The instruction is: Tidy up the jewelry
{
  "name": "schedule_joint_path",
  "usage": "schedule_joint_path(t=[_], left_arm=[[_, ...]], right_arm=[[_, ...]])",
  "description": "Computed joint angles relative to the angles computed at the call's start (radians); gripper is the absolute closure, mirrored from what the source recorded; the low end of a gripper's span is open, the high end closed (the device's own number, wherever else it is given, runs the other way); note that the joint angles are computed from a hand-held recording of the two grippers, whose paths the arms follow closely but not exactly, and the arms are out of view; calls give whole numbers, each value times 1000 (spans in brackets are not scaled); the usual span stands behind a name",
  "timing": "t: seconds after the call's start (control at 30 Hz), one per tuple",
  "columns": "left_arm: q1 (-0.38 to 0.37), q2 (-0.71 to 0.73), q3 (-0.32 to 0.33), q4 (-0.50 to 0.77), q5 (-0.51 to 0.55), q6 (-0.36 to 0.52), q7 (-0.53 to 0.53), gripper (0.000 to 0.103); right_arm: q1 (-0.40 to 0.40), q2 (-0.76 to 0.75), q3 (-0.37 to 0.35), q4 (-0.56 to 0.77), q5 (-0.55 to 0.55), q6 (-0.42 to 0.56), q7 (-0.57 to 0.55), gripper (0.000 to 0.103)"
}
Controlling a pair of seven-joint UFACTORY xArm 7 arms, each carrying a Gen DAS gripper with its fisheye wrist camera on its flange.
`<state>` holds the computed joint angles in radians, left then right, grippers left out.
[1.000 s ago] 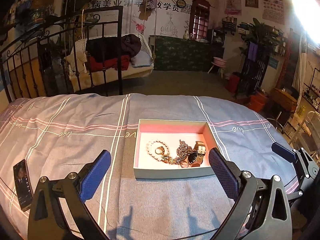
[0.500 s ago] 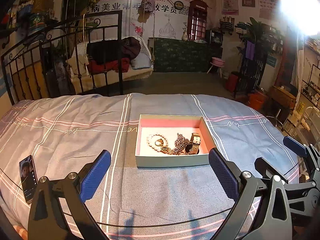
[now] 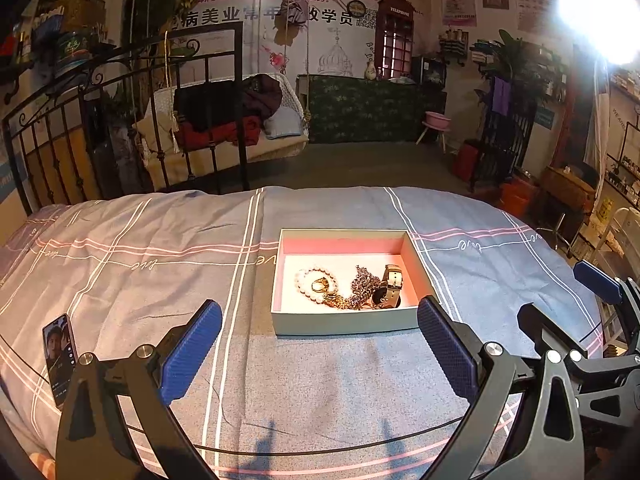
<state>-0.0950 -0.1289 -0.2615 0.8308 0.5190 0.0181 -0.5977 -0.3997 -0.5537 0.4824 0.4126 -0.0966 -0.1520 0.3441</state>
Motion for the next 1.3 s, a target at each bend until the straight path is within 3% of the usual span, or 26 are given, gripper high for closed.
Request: schedule_joint_path(t=[0.13, 0.4, 0.63, 0.97, 1.03, 1.3], left_arm=[[-14, 7, 12, 7, -21, 1, 19, 7], [-40, -1, 41, -5, -72, -8, 69, 7], [14, -35, 8, -50, -96, -34, 83, 7], [33, -42, 3, -69, -149, -39, 130, 7], [76, -47, -32, -70, -126, -46, 105, 7], [141, -55, -73, -68, -116, -42, 77, 7]], right_arm=[[-19, -14, 12, 5, 4, -4, 5, 6], [-83, -76, 101, -9, 36, -29, 49, 6], [-42, -78, 104, -11, 5, -8, 55, 6], [-25, -45, 103, 6, -12, -15, 58, 6], [-23, -23, 108, 19, -18, -14, 49, 6], [-12, 54, 128, 58, -21, -31, 3, 6]])
